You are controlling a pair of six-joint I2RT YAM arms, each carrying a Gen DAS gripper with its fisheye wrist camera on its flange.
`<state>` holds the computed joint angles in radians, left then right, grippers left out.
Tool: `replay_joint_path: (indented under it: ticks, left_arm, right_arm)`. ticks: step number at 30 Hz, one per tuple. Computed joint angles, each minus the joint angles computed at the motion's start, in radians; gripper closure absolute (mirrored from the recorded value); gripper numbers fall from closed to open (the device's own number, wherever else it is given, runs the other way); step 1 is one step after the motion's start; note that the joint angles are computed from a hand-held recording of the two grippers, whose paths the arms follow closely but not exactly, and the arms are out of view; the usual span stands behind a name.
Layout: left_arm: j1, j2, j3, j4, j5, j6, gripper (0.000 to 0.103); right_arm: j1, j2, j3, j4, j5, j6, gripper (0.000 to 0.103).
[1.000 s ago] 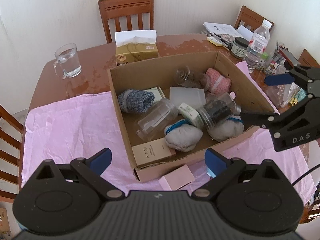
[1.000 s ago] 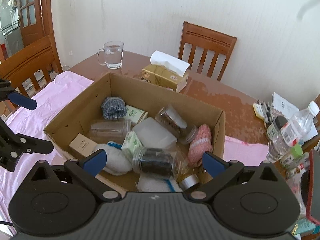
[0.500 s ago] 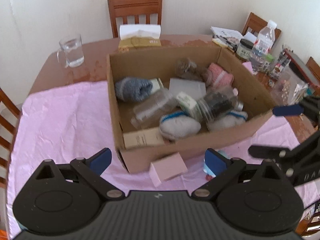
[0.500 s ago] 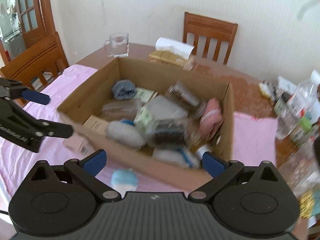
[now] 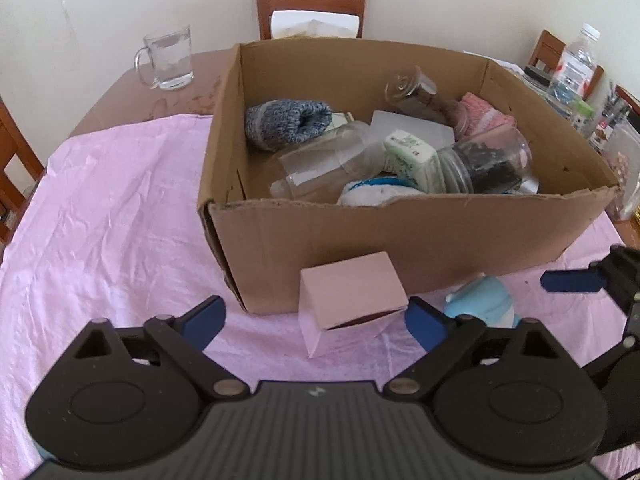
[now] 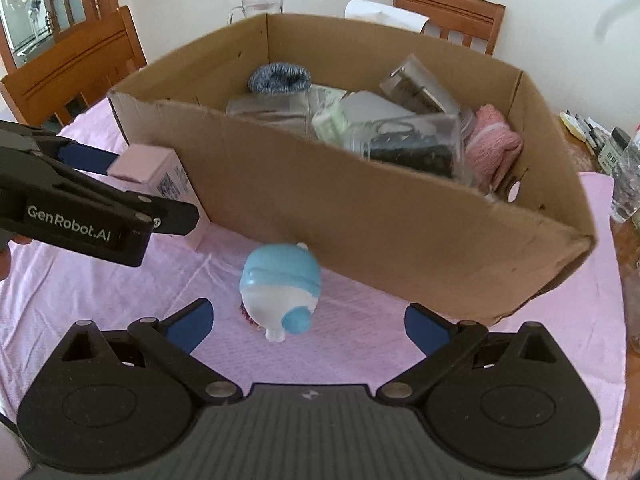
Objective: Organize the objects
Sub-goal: 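Move both tools back to the pink box and blue figurine, then grasp the pink box with left tool while right tool grasps the blue-white figurine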
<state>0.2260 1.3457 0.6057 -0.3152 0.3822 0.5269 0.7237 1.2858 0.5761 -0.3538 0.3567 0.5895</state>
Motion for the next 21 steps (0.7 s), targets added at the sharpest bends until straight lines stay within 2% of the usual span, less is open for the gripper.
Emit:
replay_joint_path:
  ticks: [5, 9, 11, 14, 16, 18, 21]
  left_arm:
    - [0.004, 0.006, -0.009, 0.005, -0.005, -0.045, 0.033]
    - [0.016, 0.007, -0.009, -0.004, 0.022, -0.054, 0.045]
    - [0.017, 0.004, -0.012, -0.003, 0.027, -0.052, 0.056]
    - [0.024, 0.012, -0.007, -0.007, 0.043, -0.049, 0.061]
    - [0.021, 0.009, -0.010, -0.003, 0.039, -0.046, 0.061]
    - [0.021, 0.009, -0.011, -0.002, 0.040, -0.039, 0.061]
    - [0.020, 0.009, -0.010, -0.004, 0.039, -0.035, 0.061]
  right_arm:
    - [0.004, 0.025, -0.020, 0.050, -0.006, 0.014, 0.000]
    - [0.000, 0.029, -0.026, 0.064, -0.006, 0.001, 0.000]
    - [-0.008, 0.027, -0.026, 0.072, -0.012, -0.007, 0.000]
    - [-0.022, 0.034, -0.024, 0.089, -0.026, -0.015, 0.001]
    - [-0.031, 0.040, -0.023, 0.103, -0.044, -0.025, 0.007]
    - [-0.034, 0.047, -0.020, 0.109, -0.059, -0.036, 0.017]
    - [-0.028, 0.066, -0.011, 0.119, -0.055, -0.052, 0.023]
